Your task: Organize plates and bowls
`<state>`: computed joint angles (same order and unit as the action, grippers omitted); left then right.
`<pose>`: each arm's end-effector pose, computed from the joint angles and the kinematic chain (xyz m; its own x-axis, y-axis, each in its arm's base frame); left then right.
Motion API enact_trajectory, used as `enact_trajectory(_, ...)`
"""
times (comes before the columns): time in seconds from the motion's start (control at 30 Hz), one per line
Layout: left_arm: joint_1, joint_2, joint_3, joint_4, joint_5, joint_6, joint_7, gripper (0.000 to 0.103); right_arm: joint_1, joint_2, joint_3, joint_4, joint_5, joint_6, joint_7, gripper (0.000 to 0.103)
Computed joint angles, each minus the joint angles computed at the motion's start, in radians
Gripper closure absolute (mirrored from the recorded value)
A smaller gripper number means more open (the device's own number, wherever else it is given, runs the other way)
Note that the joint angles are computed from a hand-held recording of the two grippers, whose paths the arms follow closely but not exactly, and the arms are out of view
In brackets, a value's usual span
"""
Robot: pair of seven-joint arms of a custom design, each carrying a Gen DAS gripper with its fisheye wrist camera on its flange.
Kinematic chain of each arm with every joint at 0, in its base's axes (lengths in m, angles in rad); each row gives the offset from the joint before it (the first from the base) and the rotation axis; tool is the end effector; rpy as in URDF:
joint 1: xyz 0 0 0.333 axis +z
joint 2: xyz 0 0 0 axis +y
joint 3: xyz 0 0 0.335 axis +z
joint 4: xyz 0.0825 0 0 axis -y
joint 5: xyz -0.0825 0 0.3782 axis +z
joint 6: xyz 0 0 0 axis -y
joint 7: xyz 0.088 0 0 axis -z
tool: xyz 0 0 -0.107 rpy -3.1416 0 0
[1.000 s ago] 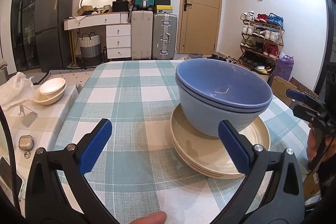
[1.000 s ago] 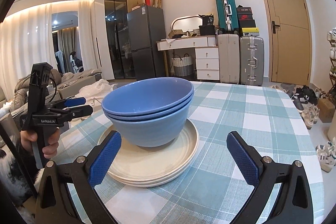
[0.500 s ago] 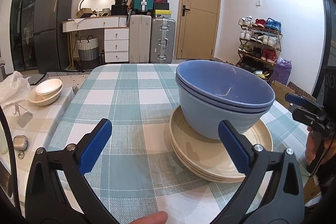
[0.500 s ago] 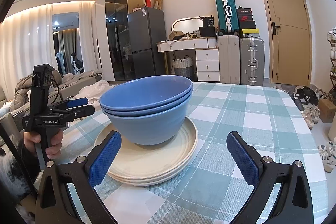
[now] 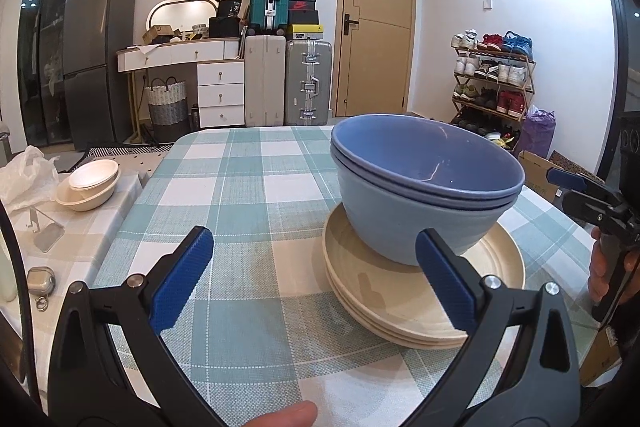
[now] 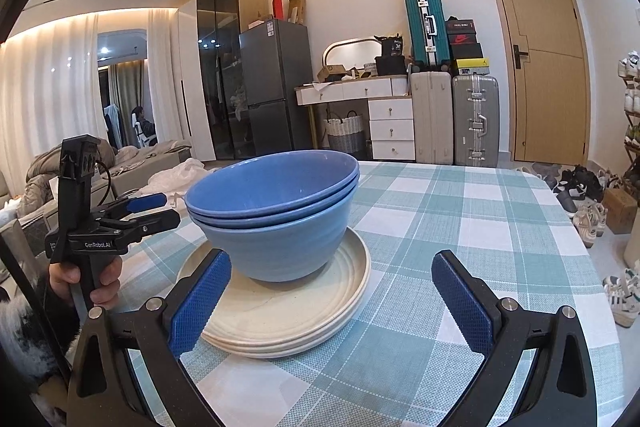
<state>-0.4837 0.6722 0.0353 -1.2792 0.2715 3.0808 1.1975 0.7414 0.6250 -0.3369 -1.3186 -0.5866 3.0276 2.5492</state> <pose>0.6962 -0.3702 0.5107 -0.3867 -0.9200 0.0637 -0.4144 0.1117 -0.9032 0.6538 0.4166 0.5207 0.2394 -0.9610 -0.1388 -0.4279 0.0239 -0.9035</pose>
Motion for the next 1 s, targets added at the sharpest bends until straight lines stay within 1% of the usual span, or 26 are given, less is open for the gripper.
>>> enact_trajectory(0.23,0.006,-0.004,-0.004,-0.017,-0.012,0.024,-0.003,0.002,-0.002,0.003,0.001,0.003,0.002,0.004,-0.002,0.001)
enact_trajectory(1.0,-0.004,-0.003,0.009,-0.017,-0.021,0.024,0.002,0.002,0.007,0.005,-0.012,0.001,0.012,0.009,-0.007,0.001)
